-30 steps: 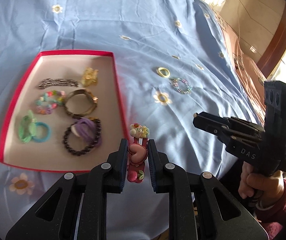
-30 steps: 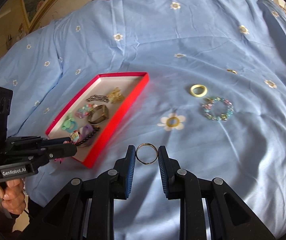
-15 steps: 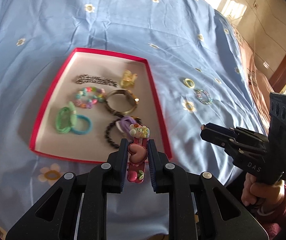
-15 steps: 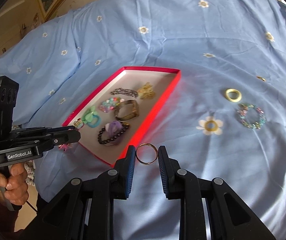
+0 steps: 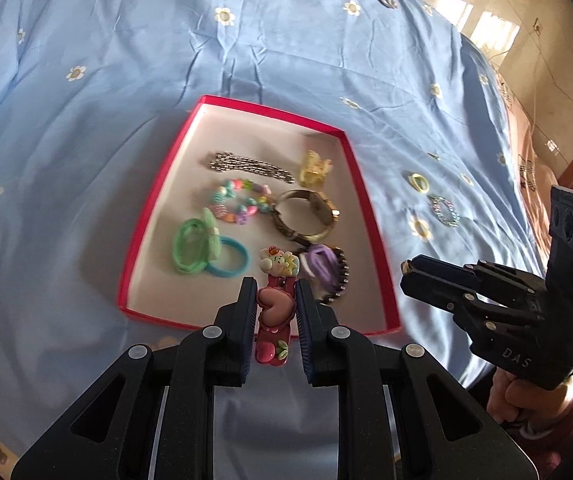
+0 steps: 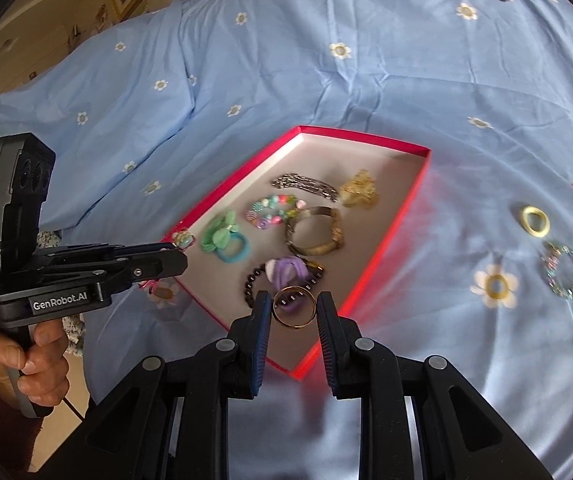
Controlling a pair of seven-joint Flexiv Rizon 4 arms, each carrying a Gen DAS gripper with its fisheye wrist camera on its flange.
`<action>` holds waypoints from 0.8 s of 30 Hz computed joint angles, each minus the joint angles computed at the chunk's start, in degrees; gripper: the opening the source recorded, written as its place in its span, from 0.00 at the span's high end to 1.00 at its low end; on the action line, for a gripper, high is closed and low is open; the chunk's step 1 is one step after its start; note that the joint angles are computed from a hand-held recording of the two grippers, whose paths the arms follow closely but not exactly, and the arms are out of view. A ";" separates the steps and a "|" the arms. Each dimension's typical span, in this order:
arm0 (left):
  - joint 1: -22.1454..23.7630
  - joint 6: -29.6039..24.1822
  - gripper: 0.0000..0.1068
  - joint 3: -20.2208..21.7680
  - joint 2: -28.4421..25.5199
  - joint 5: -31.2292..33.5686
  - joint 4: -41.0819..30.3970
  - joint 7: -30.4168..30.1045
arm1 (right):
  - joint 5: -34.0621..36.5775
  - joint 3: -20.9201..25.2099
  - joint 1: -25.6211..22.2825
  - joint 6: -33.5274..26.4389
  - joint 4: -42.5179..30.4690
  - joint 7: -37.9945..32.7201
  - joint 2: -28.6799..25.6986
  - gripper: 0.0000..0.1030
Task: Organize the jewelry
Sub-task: 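Carry the heart clip and gold ring over the red box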
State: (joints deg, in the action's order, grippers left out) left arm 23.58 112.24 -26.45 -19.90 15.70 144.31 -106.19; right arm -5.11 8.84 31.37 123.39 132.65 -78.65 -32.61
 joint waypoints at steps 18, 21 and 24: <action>-4.43 -1.76 0.84 6.92 -4.24 -5.35 -4.34 4.84 | -4.50 0.10 0.00 -6.13 -7.03 1.78 -4.11 0.77; -5.56 -1.79 0.84 7.92 -4.96 -6.27 -4.88 5.56 | -4.89 -0.18 0.22 -7.11 -7.93 1.97 -4.70 0.77; -7.92 -2.22 0.84 9.95 -5.55 -7.76 -5.67 6.51 | -5.14 -0.35 0.31 -7.75 -8.64 2.10 -5.27 0.77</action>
State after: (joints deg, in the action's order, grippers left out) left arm 15.66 110.02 -16.50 -25.45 7.94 138.64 -99.68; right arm -10.24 8.49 31.68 115.64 124.01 -76.54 -37.88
